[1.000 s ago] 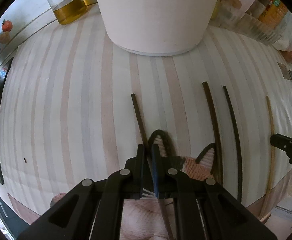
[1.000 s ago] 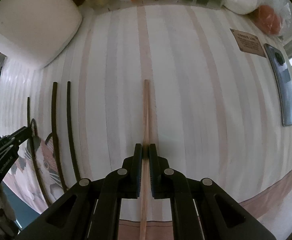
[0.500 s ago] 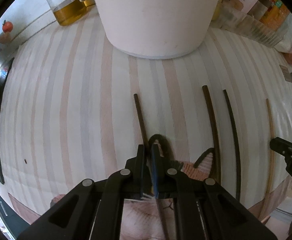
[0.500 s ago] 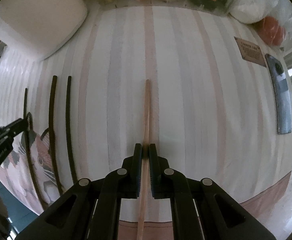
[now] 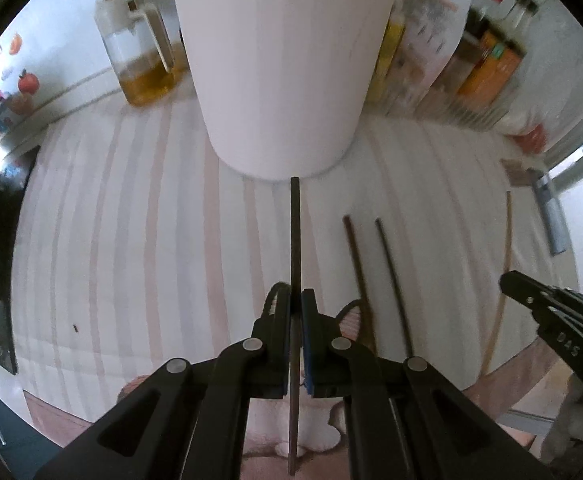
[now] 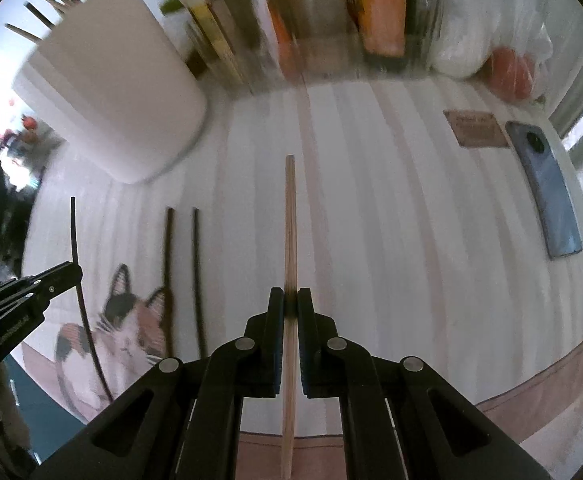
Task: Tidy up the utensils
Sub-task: 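Lift both chopsticks off the placemat, then carry both chopsticks over the beige holder and lower them in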
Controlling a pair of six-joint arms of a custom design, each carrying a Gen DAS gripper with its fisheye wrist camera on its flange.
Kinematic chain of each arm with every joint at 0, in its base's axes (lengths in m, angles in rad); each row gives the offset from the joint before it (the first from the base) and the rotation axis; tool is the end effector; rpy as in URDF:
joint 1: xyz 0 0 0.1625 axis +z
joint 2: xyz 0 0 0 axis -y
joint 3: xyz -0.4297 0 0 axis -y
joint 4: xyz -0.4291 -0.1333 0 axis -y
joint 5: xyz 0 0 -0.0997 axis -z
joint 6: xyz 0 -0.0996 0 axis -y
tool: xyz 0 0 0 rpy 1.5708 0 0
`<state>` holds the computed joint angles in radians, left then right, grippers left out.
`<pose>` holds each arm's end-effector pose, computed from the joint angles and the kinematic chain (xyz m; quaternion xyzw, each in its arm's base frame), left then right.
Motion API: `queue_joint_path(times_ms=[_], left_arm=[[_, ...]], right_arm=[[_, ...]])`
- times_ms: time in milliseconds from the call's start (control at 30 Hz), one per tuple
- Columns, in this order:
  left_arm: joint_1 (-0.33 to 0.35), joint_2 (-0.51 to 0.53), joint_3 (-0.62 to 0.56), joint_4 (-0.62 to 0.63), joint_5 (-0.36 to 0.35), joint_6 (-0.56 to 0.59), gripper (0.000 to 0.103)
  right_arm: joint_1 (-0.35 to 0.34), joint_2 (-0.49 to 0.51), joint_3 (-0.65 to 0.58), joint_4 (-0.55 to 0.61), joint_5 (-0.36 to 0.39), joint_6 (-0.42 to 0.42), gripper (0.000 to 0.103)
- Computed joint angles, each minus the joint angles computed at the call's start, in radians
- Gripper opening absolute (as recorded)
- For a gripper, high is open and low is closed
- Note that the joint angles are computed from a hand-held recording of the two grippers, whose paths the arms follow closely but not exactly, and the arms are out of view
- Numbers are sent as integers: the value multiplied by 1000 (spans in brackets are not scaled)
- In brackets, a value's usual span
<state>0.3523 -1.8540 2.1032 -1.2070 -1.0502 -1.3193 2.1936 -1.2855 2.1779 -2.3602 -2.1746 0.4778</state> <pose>-0.2444 -0.2847 0.3412 0.0311 0.9240 -0.1476 0.3513 0.3429 -0.3459 0.1489 0.0843 -0.9499 0.1134 0.2788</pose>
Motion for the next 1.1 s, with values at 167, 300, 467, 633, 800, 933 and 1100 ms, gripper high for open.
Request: queue_joint_path(times_ms=[167, 300, 467, 633, 800, 933, 1100], left_arm=[[-54, -3, -50, 39, 46, -22, 2], [-86, 5, -82, 85, 101, -30, 2], [-102, 6, -114, 108, 143, -38, 2], [-117, 11, -149, 126, 185, -51, 2], [-135, 29, -205, 142, 236, -62, 2], [-143, 52, -262, 150, 276, -51, 2], [-150, 94, -351, 147, 332, -12, 2]], right_arm=[[31, -22, -4, -57, -6, -24, 6], [56, -9, -25, -92, -38, -52, 6], [76, 6, -57, -124, -59, -81, 6], [100, 25, -103, -154, -70, -110, 6], [123, 54, -165, -209, -71, -161, 6], [140, 85, -230, -240, -62, -201, 6], [155, 134, -337, -268, -36, -263, 6]])
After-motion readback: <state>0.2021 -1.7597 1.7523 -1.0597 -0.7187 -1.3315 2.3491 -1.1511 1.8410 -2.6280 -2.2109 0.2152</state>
